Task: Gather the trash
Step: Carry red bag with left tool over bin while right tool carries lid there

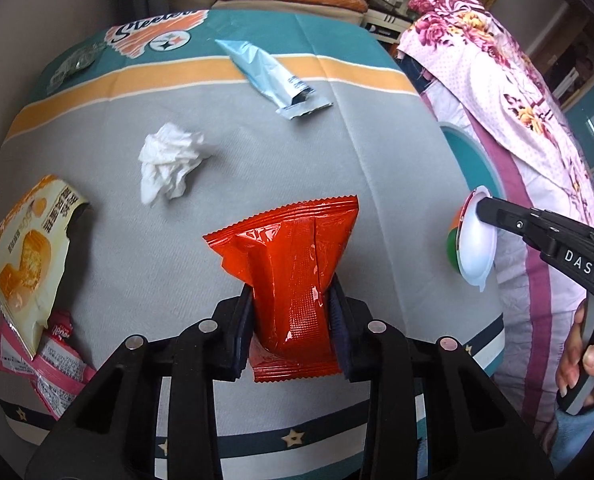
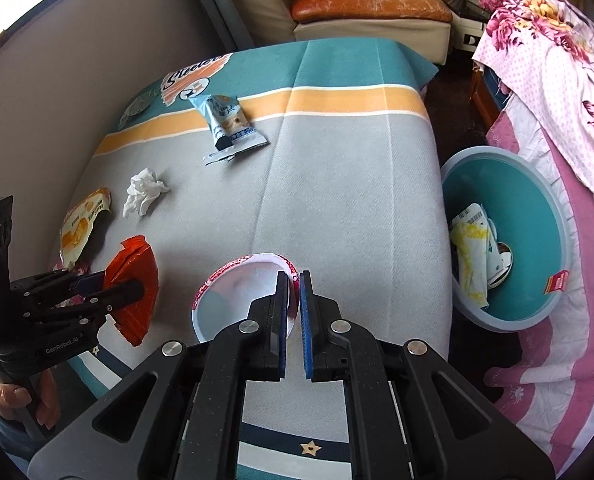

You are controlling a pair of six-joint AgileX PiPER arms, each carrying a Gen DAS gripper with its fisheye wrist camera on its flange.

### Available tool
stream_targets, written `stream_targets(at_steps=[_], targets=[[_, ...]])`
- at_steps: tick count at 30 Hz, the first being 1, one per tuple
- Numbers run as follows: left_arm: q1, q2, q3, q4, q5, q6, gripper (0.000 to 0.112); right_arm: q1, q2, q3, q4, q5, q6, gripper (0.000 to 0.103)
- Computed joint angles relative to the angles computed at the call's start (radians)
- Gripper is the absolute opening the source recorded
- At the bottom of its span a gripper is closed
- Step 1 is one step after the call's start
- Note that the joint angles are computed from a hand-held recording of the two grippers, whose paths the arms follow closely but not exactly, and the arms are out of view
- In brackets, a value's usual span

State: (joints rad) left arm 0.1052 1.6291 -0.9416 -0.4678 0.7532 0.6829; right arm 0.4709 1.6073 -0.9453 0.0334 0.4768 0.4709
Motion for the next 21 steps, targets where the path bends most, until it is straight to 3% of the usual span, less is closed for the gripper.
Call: stream_targets(at_steps=[10,21], targets=[[-0.236,0.054,-0.163,0.021,0.0,-0.159,0.035,-0.195,-0.101,0.037,0.016,0.02,-0.118,0.006],[-0.485,0.224,-0.406,0.059,0.024,-0.341,0.035,-0.471,-0.119,0.052,0.13,0.044,-0.37,0.006]])
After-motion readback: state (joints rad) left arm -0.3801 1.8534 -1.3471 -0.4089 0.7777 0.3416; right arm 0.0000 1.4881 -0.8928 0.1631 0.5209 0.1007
